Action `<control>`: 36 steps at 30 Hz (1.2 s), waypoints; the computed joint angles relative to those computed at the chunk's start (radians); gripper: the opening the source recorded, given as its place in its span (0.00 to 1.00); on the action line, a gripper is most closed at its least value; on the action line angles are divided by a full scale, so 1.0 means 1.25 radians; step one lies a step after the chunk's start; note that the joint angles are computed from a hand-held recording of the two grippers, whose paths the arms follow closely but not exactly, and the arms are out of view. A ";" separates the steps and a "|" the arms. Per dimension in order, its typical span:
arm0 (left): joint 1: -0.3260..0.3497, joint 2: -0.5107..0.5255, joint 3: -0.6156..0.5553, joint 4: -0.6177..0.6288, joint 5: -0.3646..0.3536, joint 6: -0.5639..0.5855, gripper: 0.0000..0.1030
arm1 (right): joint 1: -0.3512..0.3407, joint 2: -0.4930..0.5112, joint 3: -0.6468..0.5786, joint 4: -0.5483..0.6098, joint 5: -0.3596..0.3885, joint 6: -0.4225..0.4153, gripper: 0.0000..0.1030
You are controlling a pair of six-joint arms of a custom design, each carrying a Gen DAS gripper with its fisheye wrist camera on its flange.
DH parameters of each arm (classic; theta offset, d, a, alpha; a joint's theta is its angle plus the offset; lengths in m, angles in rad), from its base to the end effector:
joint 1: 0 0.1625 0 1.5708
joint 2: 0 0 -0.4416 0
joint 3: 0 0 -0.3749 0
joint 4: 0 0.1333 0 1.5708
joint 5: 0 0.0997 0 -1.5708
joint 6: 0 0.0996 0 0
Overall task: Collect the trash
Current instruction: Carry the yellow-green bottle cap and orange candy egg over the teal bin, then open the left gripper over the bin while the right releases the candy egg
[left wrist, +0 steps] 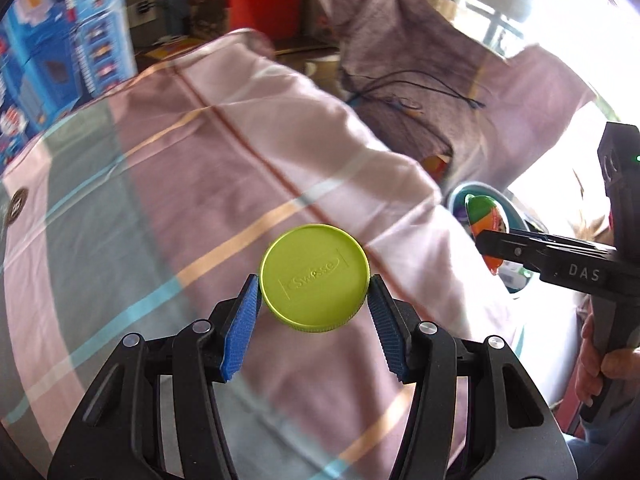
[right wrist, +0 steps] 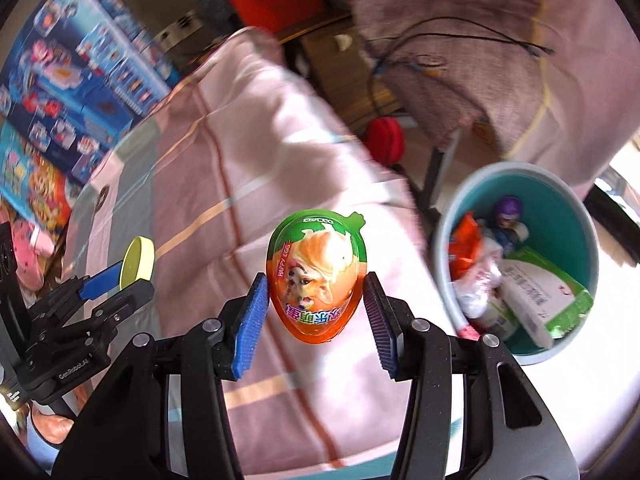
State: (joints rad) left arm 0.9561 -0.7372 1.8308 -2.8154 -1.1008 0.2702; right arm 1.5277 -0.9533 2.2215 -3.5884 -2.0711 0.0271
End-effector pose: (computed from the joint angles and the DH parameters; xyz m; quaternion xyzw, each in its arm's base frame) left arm -0.2067 -0.6021 0.0535 0.3993 0.8839 -0.1121 0.2162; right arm 0.0639 -0.5031 0.1686 -0.1222 -0.8979 0.3527 0.2332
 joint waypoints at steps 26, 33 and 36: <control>-0.162 0.208 -0.086 0.063 -0.074 0.000 0.54 | -0.230 -0.227 0.204 -0.116 0.094 -0.043 0.45; -0.169 0.260 -0.137 0.102 -0.105 -0.008 0.54 | -0.259 -0.257 0.197 -0.074 0.087 -0.040 0.45; -0.171 0.278 -0.155 0.114 -0.116 -0.009 0.54 | -0.262 -0.261 0.184 -0.047 0.078 -0.039 0.45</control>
State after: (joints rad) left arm 0.7426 -0.3898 1.6369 -2.6729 -1.2452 0.2583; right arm 1.2004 -1.2801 2.4518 -3.6466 -1.9732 -0.0217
